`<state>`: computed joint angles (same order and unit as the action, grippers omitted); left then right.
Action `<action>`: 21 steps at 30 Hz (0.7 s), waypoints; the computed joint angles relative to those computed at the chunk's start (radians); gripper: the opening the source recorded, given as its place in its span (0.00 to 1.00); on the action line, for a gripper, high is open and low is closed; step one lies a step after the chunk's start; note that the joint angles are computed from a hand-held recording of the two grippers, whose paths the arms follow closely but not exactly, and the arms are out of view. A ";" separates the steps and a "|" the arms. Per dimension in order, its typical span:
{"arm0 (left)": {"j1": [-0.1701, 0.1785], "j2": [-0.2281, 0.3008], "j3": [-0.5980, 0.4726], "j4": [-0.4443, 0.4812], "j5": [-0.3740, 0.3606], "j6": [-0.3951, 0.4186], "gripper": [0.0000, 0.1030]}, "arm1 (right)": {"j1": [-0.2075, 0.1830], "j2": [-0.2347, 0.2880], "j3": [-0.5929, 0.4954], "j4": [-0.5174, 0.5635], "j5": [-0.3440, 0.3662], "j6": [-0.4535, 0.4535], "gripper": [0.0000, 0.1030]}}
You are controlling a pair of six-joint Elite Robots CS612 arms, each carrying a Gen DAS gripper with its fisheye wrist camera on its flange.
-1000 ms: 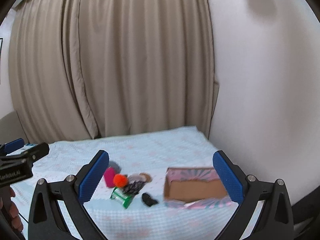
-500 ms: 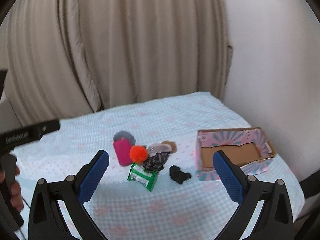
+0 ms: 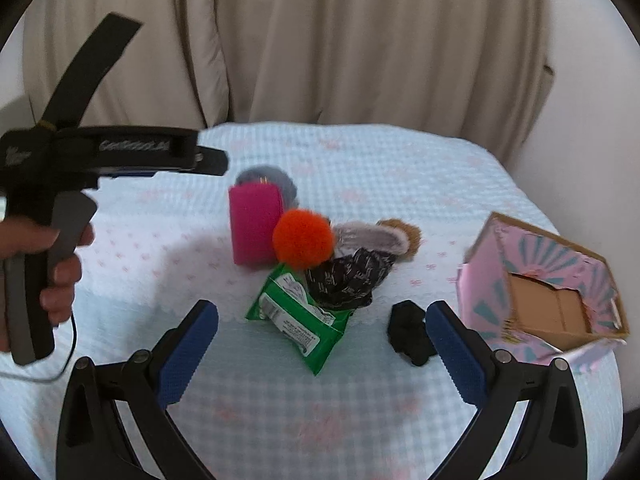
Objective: Organize soft objects
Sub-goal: 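Grasp the pink pouch with the left gripper while the right gripper grasps the green wipe pack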
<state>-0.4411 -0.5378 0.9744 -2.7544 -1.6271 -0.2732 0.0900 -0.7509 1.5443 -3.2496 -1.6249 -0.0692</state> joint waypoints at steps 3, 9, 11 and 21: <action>0.014 0.058 -0.074 0.036 -0.045 0.027 0.95 | -0.001 0.052 -0.055 0.024 0.008 -0.049 1.00; 0.030 0.165 -0.223 0.103 -0.135 0.065 0.82 | 0.001 0.139 -0.147 0.050 0.036 -0.172 0.97; 0.031 0.185 -0.254 0.125 -0.154 0.072 0.69 | 0.002 0.156 -0.167 0.061 0.052 -0.209 0.91; 0.031 0.219 -0.302 0.138 -0.219 0.092 0.38 | -0.006 0.201 -0.239 0.190 0.087 -0.256 0.43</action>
